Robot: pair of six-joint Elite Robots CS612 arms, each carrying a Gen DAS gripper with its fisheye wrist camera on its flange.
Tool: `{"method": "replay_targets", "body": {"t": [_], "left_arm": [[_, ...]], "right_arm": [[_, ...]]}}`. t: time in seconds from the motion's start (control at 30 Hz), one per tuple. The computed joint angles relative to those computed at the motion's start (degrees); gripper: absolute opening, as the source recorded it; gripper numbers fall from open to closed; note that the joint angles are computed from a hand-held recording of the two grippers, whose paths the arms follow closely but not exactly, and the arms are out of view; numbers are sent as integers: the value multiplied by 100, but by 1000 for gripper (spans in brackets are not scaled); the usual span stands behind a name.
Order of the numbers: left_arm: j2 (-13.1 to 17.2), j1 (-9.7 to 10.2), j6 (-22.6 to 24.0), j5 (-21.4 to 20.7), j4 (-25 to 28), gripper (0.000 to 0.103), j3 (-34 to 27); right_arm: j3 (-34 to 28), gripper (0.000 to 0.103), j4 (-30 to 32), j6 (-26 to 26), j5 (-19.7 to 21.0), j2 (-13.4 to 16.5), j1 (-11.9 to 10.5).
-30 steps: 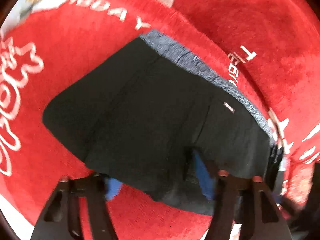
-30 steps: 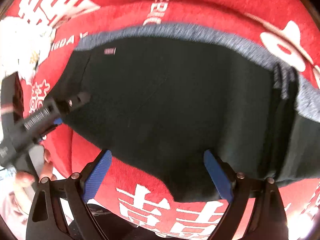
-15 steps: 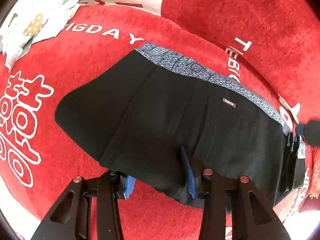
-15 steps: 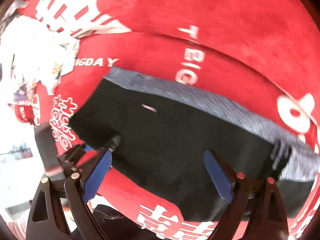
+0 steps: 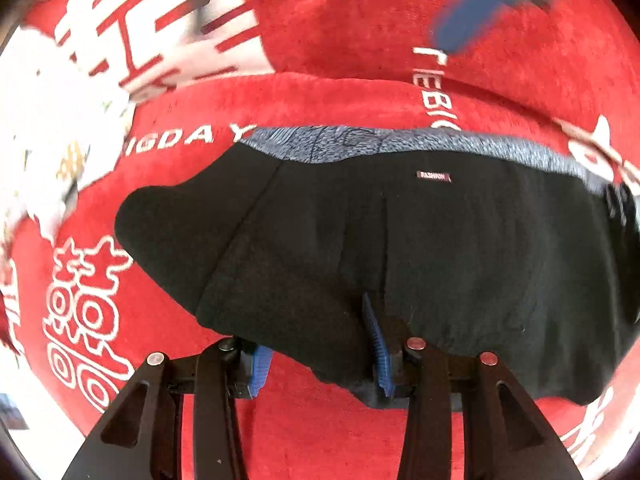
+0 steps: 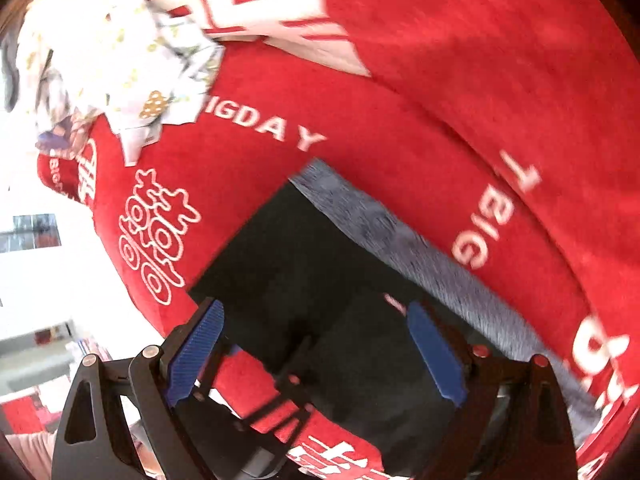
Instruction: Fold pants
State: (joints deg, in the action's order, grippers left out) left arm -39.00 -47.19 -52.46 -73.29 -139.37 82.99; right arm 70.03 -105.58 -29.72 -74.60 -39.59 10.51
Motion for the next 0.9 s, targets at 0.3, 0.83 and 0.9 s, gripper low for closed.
{"method": "replay_targets", "body": {"t": [0.3,0.83,0.9], "left_arm": [[48,-198,682,811,555,43,-175],[-325,-445,1265,1406,-252,43,-328],[-274,-527,1387,1488,-281,43,-568]], "right_arm": [[-1116,95,1977,-707,-1069,751,561],[-6,17,1500,-746,1850,-182,-719],[319,17,1348,-776,2353,-423,-1032]]}}
